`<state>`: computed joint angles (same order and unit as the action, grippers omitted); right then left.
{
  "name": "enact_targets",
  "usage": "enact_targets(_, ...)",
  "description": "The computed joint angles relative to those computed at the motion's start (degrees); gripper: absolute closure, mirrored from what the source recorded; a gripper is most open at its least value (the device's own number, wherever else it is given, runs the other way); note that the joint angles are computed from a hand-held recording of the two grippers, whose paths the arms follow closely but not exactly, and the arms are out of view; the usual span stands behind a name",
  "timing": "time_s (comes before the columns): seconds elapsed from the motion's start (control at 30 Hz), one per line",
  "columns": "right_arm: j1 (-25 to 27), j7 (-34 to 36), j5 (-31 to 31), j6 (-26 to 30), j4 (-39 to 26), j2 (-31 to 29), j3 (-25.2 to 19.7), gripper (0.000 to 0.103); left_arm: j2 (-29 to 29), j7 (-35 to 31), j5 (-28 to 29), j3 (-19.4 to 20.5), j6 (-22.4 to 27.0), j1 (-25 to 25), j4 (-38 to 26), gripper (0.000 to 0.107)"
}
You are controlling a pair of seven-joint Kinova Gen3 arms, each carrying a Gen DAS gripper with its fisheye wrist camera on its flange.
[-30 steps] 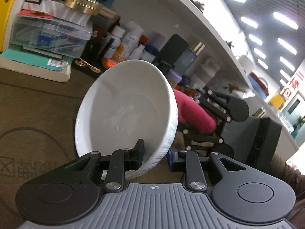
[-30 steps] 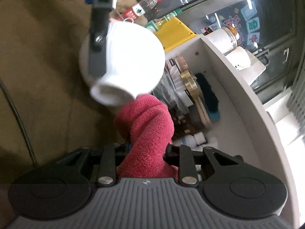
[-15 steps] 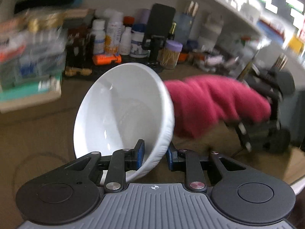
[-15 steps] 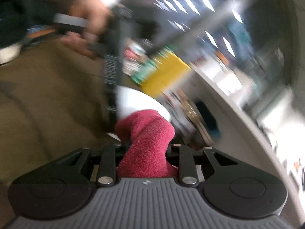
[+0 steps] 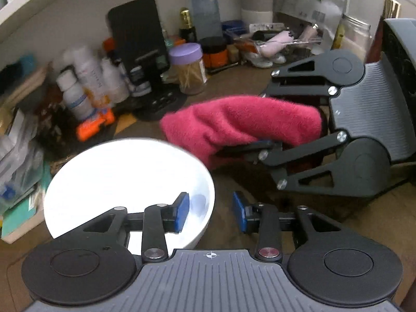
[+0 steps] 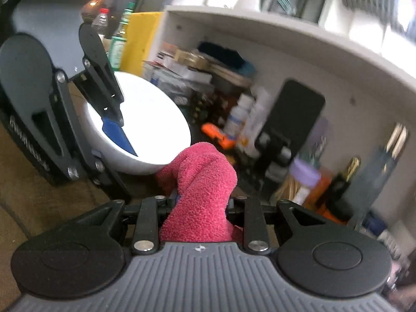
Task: Clean bowl
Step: 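Lower the white bowl upright onto the mat and open the left gripper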
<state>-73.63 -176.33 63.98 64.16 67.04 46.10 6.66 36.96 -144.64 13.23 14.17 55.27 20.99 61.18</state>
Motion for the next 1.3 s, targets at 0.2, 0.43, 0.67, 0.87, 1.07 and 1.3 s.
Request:
enact_targets(0.2, 0.8, -2.1, 0.1, -1.8, -0.2, -0.2, 0.7, 0.075, -1.2, 1.2, -3.7, -1.5, -2.3, 2.8, 1.2, 0.065)
enact_targets(0.43, 6.6, -0.9, 3.9, -12.1, 1.9, -2.3, -2.8, 0.075, -2.3, 3.5, -6.2, -1.9, -4.2, 3.0, 2.7, 0.060)
enact_targets(0.67, 0.1, -9.8, 0.9, -17.3, 7.2, -4.0, 5.9, 0.075, -6.9, -2.8, 1.0, 1.6, -11.8, -2.8, 11.1, 0.028)
enact_targets(0.87, 3.2, -17.5, -4.1, -14.4, 3.8, -2.8, 3.8, 0.062, -17.8, -14.3, 14.1, 6.8, -24.5, -14.9, 27.1, 0.004)
enact_targets(1.07, 8.2, -4.7, -7.5, -4.1, -10.0, 2.3, -6.4, 0.016, -20.9, -11.0, 13.4, -0.3, -34.3, -11.7, 37.5, 0.004)
enact_targets(1.3, 5.8, -0.6, -15.0, 1.7, -23.4, 8.3, -2.2, 0.001, -13.9, 4.4, 7.8, -10.2, -42.7, 1.0, 35.8, 0.004)
